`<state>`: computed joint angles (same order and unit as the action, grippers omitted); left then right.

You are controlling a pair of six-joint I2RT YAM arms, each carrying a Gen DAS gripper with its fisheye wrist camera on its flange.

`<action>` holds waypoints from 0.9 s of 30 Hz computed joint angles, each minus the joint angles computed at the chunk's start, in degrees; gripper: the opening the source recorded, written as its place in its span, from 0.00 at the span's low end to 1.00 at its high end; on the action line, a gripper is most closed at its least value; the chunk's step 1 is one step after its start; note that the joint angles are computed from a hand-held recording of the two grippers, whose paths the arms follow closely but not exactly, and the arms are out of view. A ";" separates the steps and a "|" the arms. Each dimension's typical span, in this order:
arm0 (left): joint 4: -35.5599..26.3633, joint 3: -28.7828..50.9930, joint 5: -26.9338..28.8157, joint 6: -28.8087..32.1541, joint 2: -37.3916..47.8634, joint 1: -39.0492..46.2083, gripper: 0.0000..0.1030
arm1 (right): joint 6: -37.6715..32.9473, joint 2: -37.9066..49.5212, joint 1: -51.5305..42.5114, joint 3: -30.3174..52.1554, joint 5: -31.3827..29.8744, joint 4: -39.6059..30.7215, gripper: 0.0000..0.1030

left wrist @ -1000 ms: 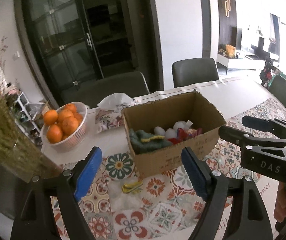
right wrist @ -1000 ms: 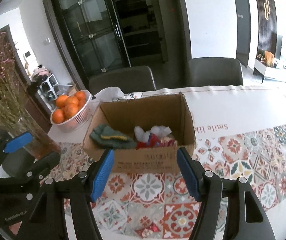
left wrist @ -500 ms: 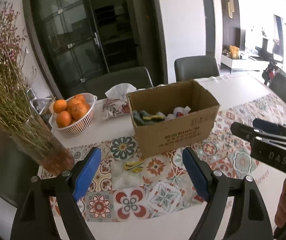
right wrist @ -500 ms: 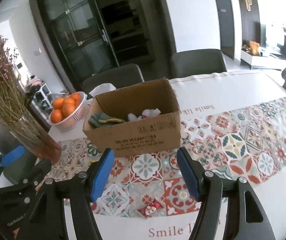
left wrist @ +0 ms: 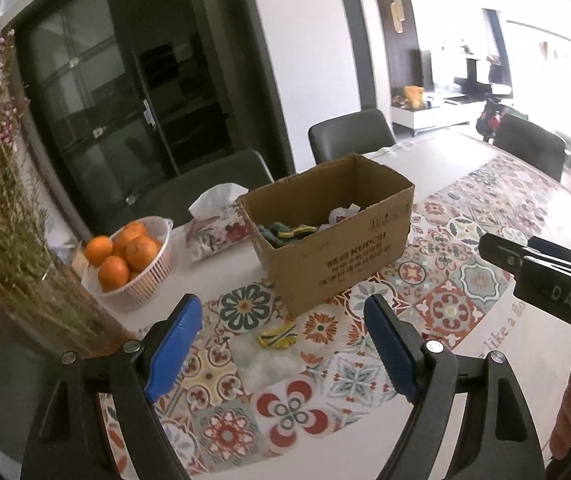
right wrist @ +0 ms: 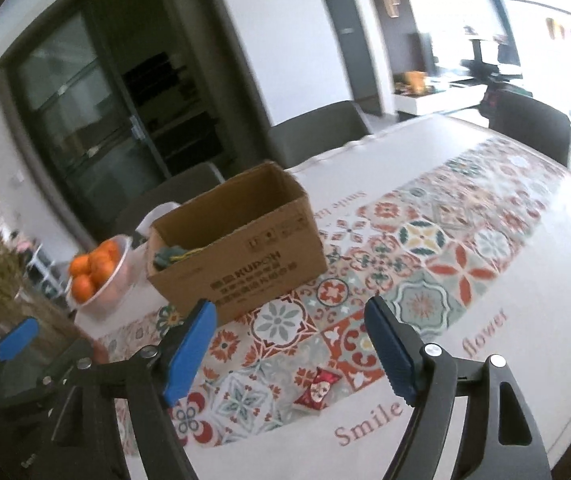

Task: Organize soft objects
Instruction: 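Move both tools away from the box toward the sponge strip and snack packet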

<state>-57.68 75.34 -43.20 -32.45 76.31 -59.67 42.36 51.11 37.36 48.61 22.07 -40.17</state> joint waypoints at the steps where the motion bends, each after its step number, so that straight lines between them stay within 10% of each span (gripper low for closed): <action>1: 1.38 -1.19 0.43 1.72 -0.82 0.47 0.81 | 2.78 0.34 2.62 -0.66 3.04 0.06 0.75; 27: 34.81 -25.26 21.44 45.62 2.73 21.31 0.80 | 34.50 30.21 15.85 -2.57 21.20 1.40 0.75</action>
<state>-22.87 50.08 -21.76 13.17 79.05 -38.36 76.86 81.32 53.20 46.04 43.28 -38.77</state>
